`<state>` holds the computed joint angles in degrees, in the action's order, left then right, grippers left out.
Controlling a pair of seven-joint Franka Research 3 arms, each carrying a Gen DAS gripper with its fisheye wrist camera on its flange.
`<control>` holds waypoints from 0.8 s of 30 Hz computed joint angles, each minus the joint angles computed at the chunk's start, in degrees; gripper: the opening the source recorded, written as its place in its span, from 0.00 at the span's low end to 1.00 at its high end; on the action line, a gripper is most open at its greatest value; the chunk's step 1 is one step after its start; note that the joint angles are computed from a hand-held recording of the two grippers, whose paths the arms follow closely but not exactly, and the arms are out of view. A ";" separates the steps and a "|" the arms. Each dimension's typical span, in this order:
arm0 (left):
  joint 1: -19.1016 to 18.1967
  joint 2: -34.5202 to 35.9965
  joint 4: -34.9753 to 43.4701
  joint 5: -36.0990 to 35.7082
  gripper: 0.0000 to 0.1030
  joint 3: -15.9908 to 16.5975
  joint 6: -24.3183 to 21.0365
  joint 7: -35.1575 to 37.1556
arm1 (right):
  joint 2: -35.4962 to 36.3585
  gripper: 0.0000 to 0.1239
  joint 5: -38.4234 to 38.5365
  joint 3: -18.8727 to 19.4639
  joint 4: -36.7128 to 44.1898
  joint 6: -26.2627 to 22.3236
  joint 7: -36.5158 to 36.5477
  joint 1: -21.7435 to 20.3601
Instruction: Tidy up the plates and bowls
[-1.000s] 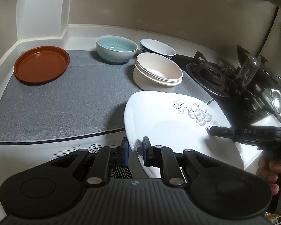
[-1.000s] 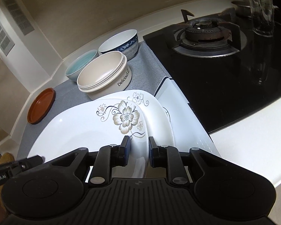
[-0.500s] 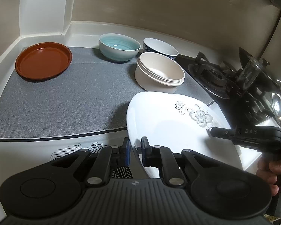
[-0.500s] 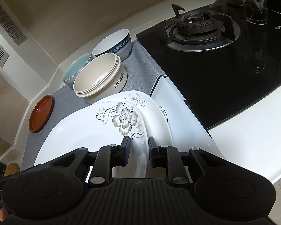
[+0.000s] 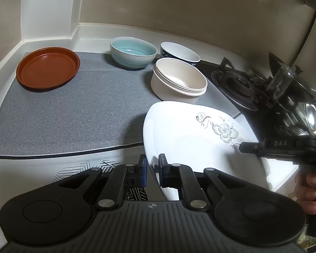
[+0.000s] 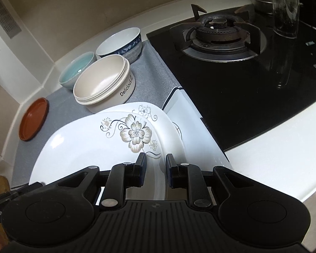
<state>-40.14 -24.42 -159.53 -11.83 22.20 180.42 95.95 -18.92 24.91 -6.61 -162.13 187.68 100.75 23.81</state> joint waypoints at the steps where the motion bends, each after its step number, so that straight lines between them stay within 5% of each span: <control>1: -0.06 -0.05 -0.01 -0.01 0.11 0.06 -0.03 0.08 | 0.02 0.18 -0.16 2.79 0.25 -0.87 0.23 -2.69; 4: -0.08 -0.05 -0.13 0.05 0.11 -0.05 0.03 0.30 | -0.57 0.18 -2.22 14.03 0.78 -3.66 2.13 -13.70; 10: -1.46 0.24 0.04 -0.47 0.11 1.24 0.29 0.75 | -2.75 0.18 -10.37 25.68 0.42 -5.63 6.98 -25.80; 17: -1.36 0.56 0.57 -1.16 0.11 0.85 -0.65 0.93 | -5.72 0.18 -18.18 31.64 -0.13 -5.40 10.51 -32.76; 24: 1.65 0.75 0.98 -2.01 0.12 -2.57 -2.09 1.35 | -4.47 0.18 -19.47 28.25 -0.13 -4.31 9.34 -31.16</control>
<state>-38.49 -23.67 -158.55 -13.83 19.63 178.34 97.30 -23.40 5.44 21.64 -162.26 183.38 110.09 -7.35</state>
